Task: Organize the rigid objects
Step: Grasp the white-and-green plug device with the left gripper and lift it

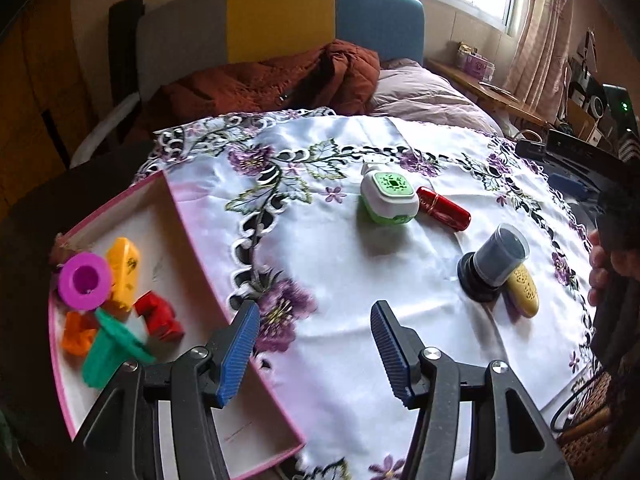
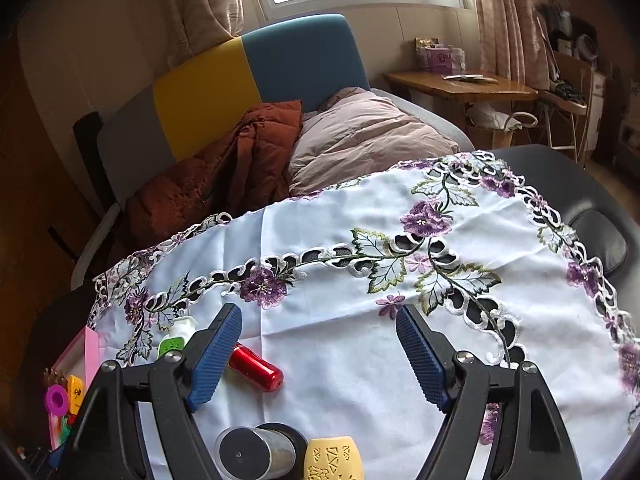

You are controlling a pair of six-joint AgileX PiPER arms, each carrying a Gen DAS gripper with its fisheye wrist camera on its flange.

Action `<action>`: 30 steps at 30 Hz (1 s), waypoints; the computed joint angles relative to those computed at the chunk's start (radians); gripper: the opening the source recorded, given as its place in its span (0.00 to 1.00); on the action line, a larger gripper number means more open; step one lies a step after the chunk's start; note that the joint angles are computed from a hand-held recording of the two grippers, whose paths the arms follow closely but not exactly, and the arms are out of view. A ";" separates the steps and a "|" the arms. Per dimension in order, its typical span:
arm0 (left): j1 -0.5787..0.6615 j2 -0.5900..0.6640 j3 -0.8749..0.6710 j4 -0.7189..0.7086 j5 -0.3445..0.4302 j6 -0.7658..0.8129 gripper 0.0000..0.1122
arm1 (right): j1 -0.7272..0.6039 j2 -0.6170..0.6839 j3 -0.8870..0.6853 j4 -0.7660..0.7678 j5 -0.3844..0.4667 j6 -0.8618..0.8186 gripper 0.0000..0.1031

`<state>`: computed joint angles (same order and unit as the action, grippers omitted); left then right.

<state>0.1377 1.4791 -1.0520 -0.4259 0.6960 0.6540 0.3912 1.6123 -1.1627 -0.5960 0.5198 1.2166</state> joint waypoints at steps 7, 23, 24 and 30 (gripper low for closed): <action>-0.072 0.128 -0.152 -0.045 0.046 -0.037 0.52 | -0.008 0.001 -0.001 0.038 -0.006 -0.026 0.78; -0.267 0.530 -0.632 0.184 0.145 -0.406 0.62 | -0.045 0.004 0.004 0.149 -0.050 -0.106 0.79; -0.269 0.562 -0.671 0.191 0.171 -0.422 0.63 | -0.048 0.005 0.004 0.156 -0.053 -0.112 0.79; -0.215 0.574 -0.623 0.070 0.160 -0.326 0.47 | -0.065 0.009 0.006 0.177 -0.057 -0.119 0.79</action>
